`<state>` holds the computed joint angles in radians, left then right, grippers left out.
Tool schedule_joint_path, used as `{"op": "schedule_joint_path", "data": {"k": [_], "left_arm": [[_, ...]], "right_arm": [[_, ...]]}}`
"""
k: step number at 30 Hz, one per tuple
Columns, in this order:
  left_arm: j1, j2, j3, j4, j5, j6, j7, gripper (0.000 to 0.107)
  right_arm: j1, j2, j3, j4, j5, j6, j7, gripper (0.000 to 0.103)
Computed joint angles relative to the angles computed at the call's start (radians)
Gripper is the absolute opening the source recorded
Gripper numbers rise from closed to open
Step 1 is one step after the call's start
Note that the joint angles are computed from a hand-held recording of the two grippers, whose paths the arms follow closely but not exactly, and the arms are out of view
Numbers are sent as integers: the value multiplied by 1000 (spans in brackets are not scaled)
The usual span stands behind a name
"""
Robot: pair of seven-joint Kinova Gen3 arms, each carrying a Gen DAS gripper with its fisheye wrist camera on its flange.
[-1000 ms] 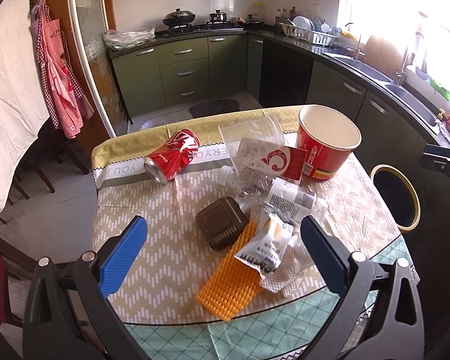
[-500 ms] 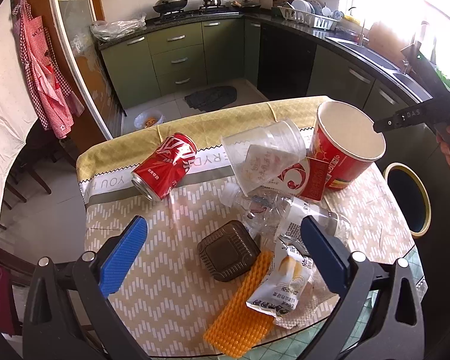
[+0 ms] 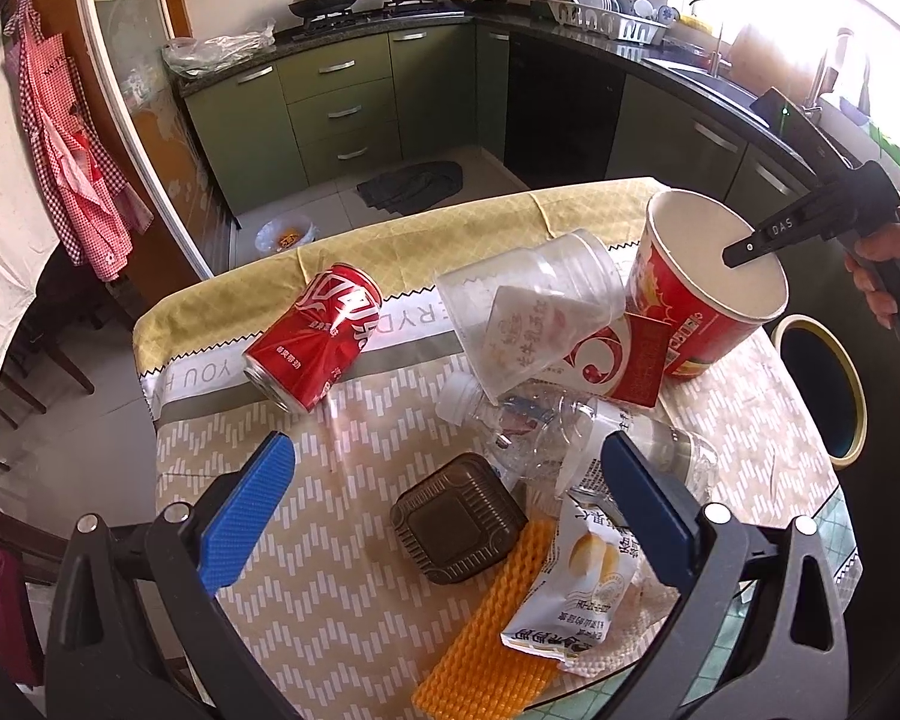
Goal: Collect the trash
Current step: 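Carry the noodle bowl over the bin and open the right gripper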
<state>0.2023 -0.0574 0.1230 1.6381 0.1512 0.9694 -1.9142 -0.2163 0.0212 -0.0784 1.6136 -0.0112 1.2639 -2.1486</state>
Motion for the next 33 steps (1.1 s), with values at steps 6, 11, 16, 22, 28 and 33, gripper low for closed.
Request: {"op": "schedule_joint_path", "data": {"k": [6,11,16,22,28,33], "left_arm": [[-2,7,-1,-14,1,10,10,97],[6,-9,5,-15,-2,10,8,97],[14,-17,7,-15,11,12,-3,97],[18,11,12,-36,12,33,19,97],[36,14,27,-41,-13,27,50,97],[50,18,36,-45,-46,32,76,97]], "right_arm": [[17,-46,8,4,-15,-5,12,5],[56,-164,24,11,-17,44,18,5],[147,-328,86,85,-5,133,39,5],[280,-483,230,277,21,171,126,5],[359,-476,343,482,-8,45,245,5],[410,-413,405,606,-46,-98,344,7]]}}
